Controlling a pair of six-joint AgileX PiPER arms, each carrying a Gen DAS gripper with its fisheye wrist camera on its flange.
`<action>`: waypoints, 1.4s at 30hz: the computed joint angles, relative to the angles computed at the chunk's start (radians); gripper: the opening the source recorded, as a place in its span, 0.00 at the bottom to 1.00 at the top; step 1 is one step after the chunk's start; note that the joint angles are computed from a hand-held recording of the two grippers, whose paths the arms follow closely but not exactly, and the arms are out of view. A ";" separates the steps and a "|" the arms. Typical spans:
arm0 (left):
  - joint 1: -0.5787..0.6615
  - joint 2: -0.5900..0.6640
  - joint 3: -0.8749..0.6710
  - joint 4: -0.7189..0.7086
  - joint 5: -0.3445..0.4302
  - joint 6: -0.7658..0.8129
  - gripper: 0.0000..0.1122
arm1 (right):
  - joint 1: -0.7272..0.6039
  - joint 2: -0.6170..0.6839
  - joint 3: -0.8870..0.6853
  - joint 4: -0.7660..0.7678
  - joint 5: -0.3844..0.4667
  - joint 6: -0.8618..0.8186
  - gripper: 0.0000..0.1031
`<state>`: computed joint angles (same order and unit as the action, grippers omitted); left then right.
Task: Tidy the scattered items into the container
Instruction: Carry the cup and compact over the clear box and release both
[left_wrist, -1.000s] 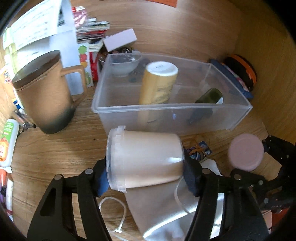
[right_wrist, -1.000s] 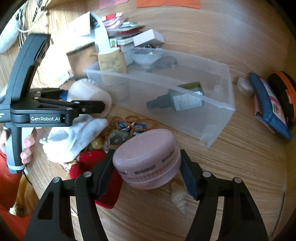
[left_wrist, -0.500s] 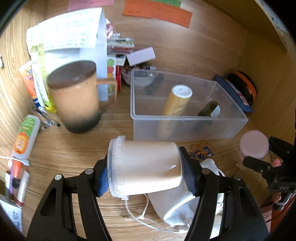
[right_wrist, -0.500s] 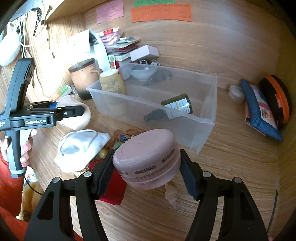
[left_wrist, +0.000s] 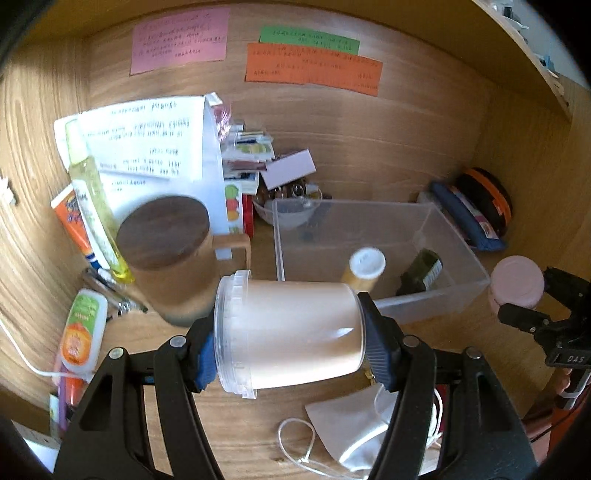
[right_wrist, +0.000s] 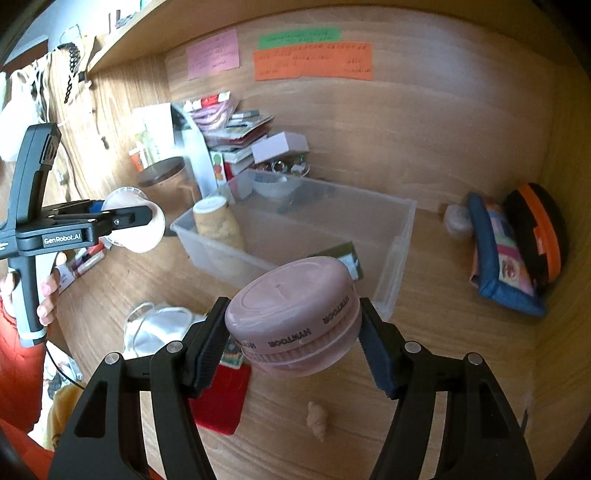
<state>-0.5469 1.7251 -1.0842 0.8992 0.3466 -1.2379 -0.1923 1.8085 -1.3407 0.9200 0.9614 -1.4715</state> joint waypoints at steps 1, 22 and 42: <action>0.012 0.006 -0.016 -0.040 -0.009 0.047 0.58 | 0.000 0.006 -0.017 0.000 0.008 0.010 0.61; 0.122 0.255 -0.407 -0.555 0.049 0.646 0.58 | 0.115 0.237 -0.391 -0.116 0.043 0.266 0.61; 0.125 0.591 -0.924 -0.794 0.298 0.975 0.58 | 0.216 0.509 -0.815 -0.304 0.141 0.502 0.61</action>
